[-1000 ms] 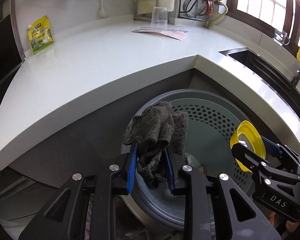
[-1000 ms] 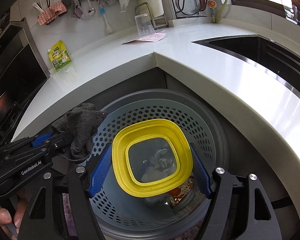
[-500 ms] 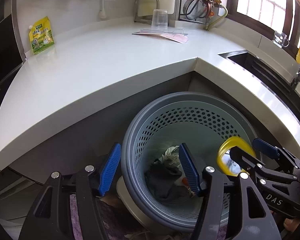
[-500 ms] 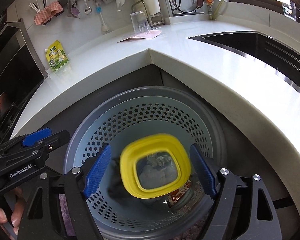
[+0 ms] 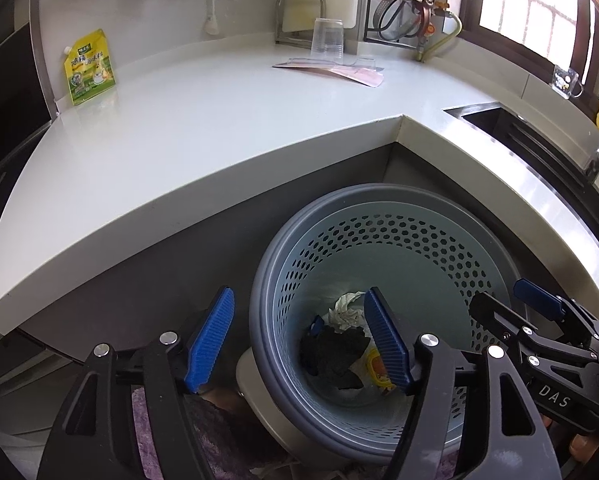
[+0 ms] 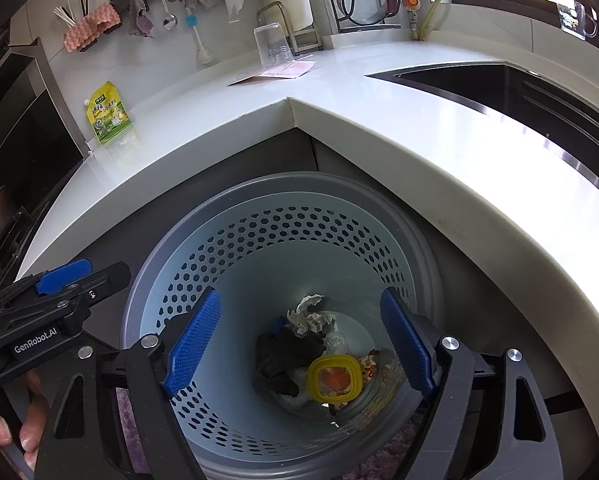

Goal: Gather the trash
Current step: 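Open both tools to drop the cloth and lid into the basket, then move both tools back toward the cup and pink sleeve on the counter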

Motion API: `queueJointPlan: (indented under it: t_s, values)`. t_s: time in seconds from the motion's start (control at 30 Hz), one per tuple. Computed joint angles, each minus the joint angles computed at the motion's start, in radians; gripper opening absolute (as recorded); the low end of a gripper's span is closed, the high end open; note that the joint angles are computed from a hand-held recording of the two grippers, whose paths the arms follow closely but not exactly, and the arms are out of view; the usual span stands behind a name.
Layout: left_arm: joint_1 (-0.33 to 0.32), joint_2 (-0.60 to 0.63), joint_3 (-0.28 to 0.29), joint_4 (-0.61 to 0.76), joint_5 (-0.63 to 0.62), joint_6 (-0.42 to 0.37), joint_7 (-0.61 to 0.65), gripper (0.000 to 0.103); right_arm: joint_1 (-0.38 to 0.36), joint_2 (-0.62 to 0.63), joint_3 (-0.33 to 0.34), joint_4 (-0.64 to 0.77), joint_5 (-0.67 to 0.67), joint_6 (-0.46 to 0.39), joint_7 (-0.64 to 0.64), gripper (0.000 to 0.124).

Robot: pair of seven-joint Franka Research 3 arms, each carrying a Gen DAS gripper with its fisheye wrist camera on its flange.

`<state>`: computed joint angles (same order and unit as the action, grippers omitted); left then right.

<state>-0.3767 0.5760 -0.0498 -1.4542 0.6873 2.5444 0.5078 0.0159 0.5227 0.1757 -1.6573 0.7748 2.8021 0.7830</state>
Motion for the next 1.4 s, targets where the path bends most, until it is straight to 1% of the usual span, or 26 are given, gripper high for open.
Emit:
queueJointPlan:
  t_s: [0.07,0.27,0.37,0.53,0.67,0.83,0.9,1.0,1.1,1.2,1.4]
  values:
    - [-0.002,-0.003,0.003,-0.005,0.005,0.007,-0.007,0.071,-0.002,-0.003,0.003,-0.004,0.004,0.005,-0.004,0.078]
    - [-0.007,-0.012,0.012,-0.016,0.026,0.012,-0.036,0.077,-0.004,-0.006,0.005,-0.007,0.01,0.008,-0.01,0.078]
    - [-0.007,-0.016,0.013,-0.021,0.033,0.01,-0.045,0.078,-0.009,-0.005,0.01,-0.006,0.017,0.006,-0.02,0.078]
    - [-0.009,-0.029,0.019,-0.033,0.059,0.011,-0.067,0.081,-0.036,-0.01,0.044,-0.011,0.079,0.008,-0.098,0.078]
    - [-0.02,-0.056,0.041,-0.058,0.122,0.022,-0.132,0.088,-0.047,-0.014,0.063,-0.007,0.138,0.009,-0.177,0.078]
    - [-0.021,-0.076,0.053,-0.063,0.202,0.006,-0.201,0.093,-0.04,-0.012,0.066,0.019,0.19,0.014,-0.251,0.078]
    - [-0.019,-0.08,0.055,-0.058,0.23,-0.004,-0.222,0.095,-0.035,-0.005,0.065,0.041,0.2,0.013,-0.266,0.08]
    - [-0.011,-0.08,0.053,-0.04,0.258,-0.021,-0.233,0.096,-0.03,0.013,0.06,0.089,0.204,-0.01,-0.27,0.082]
    - [0.004,-0.072,0.048,-0.015,0.264,-0.027,-0.228,0.096,-0.031,0.049,0.059,0.168,0.197,-0.062,-0.26,0.085]
    - [0.021,-0.06,0.045,0.015,0.251,-0.017,-0.218,0.097,-0.025,0.11,0.044,0.288,0.157,-0.15,-0.203,0.085]
    - [0.046,0.005,0.05,0.127,0.193,-0.017,-0.15,0.097,0.01,0.239,0.024,0.544,0.041,-0.203,-0.097,0.085]
